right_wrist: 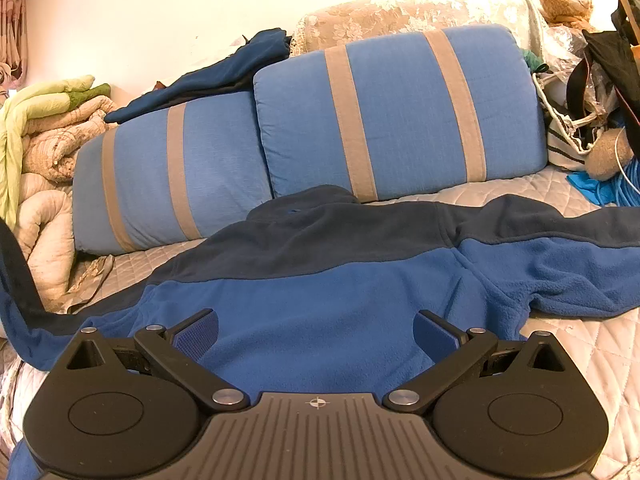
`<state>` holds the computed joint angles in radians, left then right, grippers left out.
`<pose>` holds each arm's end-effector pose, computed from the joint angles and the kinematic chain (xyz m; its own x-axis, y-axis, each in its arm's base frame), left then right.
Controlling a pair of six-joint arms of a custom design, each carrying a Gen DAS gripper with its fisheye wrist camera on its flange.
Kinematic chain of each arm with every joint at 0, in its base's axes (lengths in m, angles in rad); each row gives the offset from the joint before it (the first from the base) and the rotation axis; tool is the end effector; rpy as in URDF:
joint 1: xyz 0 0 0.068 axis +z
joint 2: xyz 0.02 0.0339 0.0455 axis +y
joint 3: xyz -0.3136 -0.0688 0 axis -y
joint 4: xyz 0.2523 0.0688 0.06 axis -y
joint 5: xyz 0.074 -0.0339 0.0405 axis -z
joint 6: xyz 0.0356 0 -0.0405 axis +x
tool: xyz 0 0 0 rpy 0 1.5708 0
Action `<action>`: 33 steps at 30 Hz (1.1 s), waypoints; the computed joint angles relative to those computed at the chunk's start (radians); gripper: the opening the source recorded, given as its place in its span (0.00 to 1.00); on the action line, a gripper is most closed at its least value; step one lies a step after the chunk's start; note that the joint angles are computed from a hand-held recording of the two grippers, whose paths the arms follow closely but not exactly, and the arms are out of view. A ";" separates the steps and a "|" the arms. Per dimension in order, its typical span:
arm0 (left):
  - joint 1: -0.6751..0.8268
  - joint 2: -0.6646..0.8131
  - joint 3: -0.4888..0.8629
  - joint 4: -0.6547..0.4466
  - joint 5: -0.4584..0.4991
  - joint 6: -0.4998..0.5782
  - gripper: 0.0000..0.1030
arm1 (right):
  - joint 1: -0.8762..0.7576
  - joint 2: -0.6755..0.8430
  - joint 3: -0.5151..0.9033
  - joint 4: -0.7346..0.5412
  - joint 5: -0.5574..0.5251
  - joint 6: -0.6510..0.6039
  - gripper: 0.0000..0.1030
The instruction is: Fold clothes
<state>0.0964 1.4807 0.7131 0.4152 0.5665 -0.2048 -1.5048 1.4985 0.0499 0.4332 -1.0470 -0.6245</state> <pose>0.3130 0.0111 0.2579 -0.4218 -0.2132 -0.8813 0.3415 0.8630 -0.3722 0.0397 -0.1337 0.1052 -0.3197 0.4021 -0.8580 0.3477 0.8921 0.2886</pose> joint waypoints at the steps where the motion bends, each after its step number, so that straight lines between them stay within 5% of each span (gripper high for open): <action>1: -0.016 -0.001 -0.001 0.003 -0.007 0.002 0.09 | -0.001 0.002 0.000 0.000 -0.001 -0.001 1.00; 33: -0.510 0.046 0.089 0.027 -0.233 0.103 0.09 | -0.045 0.023 0.016 -0.058 -0.064 -0.076 1.00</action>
